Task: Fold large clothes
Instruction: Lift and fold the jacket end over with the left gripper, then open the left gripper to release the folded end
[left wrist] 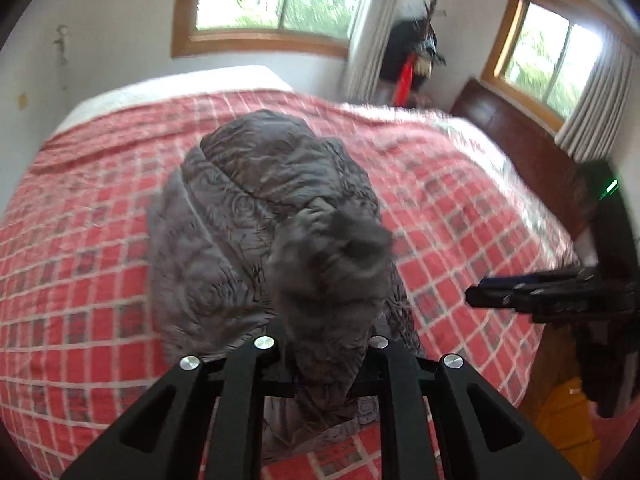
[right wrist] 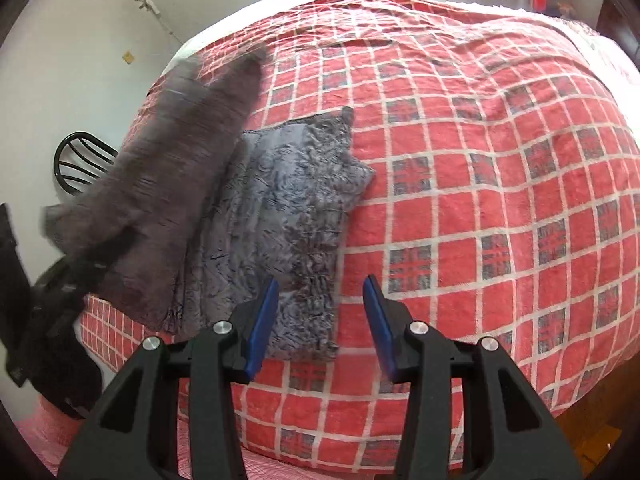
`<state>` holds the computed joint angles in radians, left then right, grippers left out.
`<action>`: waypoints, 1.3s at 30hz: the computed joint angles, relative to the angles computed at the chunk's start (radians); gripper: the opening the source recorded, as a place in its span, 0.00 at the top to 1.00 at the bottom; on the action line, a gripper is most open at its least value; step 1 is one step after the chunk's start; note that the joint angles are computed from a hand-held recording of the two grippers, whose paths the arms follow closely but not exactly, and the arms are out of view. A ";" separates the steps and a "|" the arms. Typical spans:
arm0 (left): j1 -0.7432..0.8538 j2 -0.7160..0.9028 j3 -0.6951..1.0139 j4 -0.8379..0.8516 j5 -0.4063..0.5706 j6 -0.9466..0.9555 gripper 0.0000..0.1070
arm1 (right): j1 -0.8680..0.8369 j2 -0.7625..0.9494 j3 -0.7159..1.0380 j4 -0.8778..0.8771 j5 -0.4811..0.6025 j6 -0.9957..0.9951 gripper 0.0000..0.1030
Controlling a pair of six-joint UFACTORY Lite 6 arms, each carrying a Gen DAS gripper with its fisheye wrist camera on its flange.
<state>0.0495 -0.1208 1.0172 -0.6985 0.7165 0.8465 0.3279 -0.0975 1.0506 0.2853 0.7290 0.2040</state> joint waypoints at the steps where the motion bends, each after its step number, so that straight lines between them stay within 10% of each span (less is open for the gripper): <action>1: -0.024 0.010 -0.010 0.014 -0.019 -0.011 0.87 | -0.007 -0.006 -0.010 0.006 0.000 -0.009 0.57; 12: -0.260 0.085 -0.169 0.183 -0.297 -0.129 0.82 | -0.055 0.014 -0.040 0.072 -0.010 -0.093 0.57; 20: -0.204 0.126 -0.166 0.008 -0.269 0.021 0.82 | -0.042 0.089 -0.001 0.098 -0.032 -0.129 0.55; 27: -0.083 0.066 -0.140 -0.084 -0.069 0.097 0.70 | -0.054 0.180 0.113 0.122 -0.003 -0.179 0.48; 34: 0.192 0.008 0.012 -0.136 0.411 0.155 0.54 | -0.100 0.286 0.233 0.302 0.068 -0.309 0.35; 39: 0.208 0.122 0.140 0.031 0.270 -0.048 0.55 | -0.124 0.425 0.345 0.451 0.137 -0.378 0.27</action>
<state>0.2578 0.0015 1.1575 -0.6674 0.9864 0.7984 0.2040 0.3274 1.3953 0.7366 0.8660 -0.1740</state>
